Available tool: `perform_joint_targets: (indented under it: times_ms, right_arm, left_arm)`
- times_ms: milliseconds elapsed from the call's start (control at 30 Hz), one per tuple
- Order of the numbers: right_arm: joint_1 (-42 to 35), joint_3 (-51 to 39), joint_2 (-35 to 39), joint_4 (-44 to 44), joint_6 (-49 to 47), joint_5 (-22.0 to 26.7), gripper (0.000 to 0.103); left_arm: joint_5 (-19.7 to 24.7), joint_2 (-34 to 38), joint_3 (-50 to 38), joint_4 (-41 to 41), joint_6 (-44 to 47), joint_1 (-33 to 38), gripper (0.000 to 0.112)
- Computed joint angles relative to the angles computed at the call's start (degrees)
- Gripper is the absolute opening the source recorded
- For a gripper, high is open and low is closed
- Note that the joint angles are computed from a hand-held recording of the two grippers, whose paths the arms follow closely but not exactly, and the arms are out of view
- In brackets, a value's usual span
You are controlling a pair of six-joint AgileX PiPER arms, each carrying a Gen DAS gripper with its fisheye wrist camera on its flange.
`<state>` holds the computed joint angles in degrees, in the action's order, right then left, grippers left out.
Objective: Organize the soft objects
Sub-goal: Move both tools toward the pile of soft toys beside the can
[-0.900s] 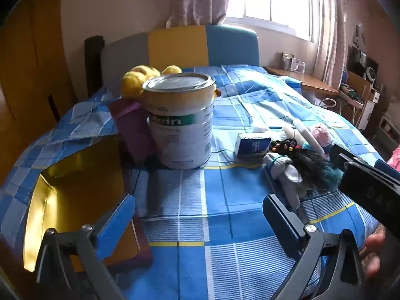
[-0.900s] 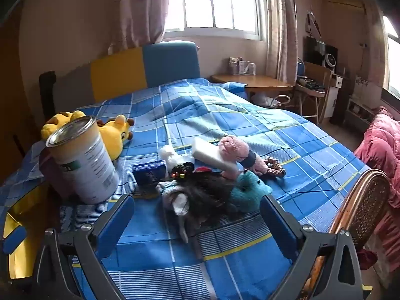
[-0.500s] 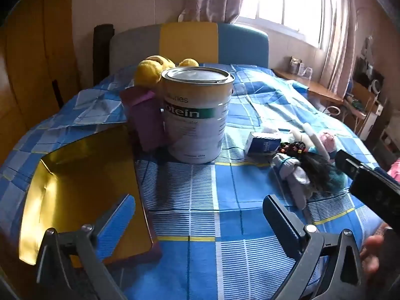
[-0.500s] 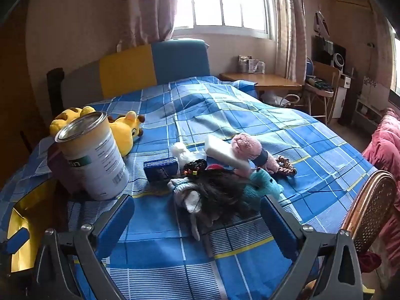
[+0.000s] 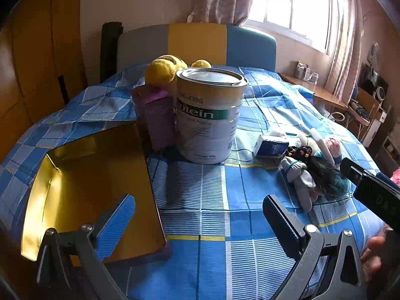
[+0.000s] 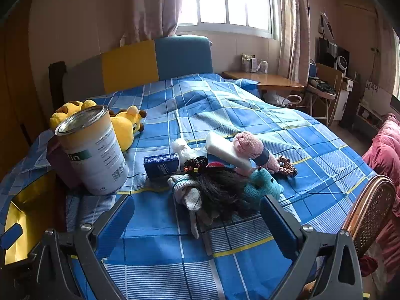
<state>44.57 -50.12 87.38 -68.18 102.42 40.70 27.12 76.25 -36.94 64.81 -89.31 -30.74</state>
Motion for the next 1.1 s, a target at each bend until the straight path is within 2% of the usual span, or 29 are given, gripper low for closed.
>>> perform_joint_targets:
  times_ms: [267, 533, 700, 900, 1100]
  right_arm:
    - [-0.7, -0.6, 0.1, 0.2, -1.7, -1.1, 0.102]
    - [-1.7, -0.4, -0.6, -0.4, -2.7, -2.4, 0.102]
    - [-4.6, 0.5, -1.4, 1.2, -4.8, -5.8, 0.102]
    - [-8.3, 1.9, -3.2, 3.7, -6.8, -8.0, 0.102]
    - [-12.2, 2.2, -4.6, 6.7, -10.7, -8.5, 0.102]
  left_arm:
    - [1.2, -0.9, 0.6, 2.4, -1.1, -0.2, 0.103]
    - [-1.3, -1.4, 1.1, 2.2, -1.0, 0.9, 0.103]
    - [-3.3, -1.5, 1.9, 5.8, -4.4, 0.9, 0.103]
    - [-5.7, -0.5, 0.9, 0.8, 1.5, 1.2, 0.103]
    - [-1.3, 0.7, -0.3, 2.1, 2.1, -2.5, 0.103]
